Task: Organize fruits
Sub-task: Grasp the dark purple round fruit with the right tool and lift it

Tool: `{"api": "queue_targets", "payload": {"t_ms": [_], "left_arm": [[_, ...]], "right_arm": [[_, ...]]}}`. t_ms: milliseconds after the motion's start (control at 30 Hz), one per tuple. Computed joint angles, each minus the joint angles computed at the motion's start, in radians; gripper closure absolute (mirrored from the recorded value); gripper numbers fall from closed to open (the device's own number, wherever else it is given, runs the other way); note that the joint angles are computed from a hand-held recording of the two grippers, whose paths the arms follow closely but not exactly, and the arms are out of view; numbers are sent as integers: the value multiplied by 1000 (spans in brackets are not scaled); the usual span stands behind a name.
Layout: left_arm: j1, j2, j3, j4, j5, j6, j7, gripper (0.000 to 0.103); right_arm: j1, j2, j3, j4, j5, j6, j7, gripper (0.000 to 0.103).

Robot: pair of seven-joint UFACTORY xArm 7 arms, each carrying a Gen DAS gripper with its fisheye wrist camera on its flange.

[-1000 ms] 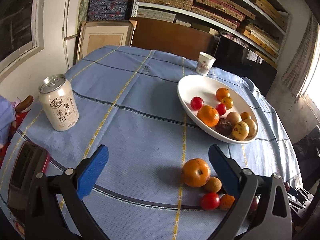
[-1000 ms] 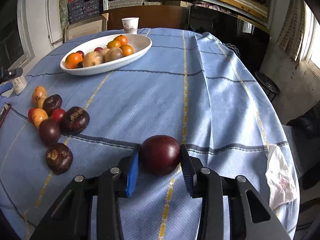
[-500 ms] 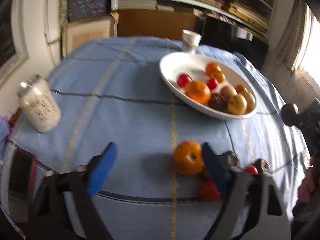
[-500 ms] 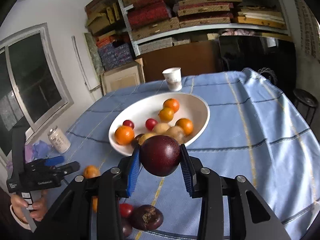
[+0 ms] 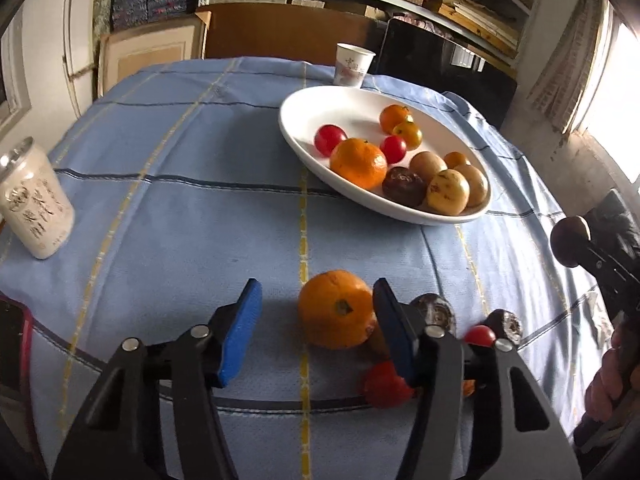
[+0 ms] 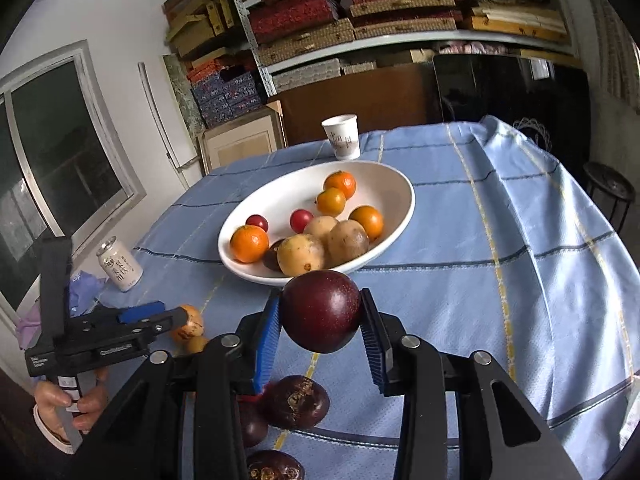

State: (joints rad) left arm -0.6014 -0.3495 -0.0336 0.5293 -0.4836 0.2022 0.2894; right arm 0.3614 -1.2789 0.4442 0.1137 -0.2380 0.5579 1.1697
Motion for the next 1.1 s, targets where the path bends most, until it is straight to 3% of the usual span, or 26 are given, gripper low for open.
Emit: {"api": "queue_targets", "payload": {"t_ms": [167, 367, 600, 700, 1100], "left_arm": [[-19, 12, 10, 6, -13, -4, 18, 49], [20, 48, -36, 21, 32, 9, -16, 49], [-16, 53, -4, 31, -65, 24, 69, 59], [13, 49, -41, 22, -25, 6, 37, 60], [8, 28, -27, 7, -10, -3, 12, 60]], "right_arm": [[4, 4, -2, 1, 0, 5, -3, 64], [5, 9, -5, 4, 1, 10, -8, 64], [6, 17, -12, -1, 5, 7, -14, 64], [6, 13, -9, 0, 5, 12, -12, 64], [4, 4, 2, 1, -5, 17, -5, 64]]}}
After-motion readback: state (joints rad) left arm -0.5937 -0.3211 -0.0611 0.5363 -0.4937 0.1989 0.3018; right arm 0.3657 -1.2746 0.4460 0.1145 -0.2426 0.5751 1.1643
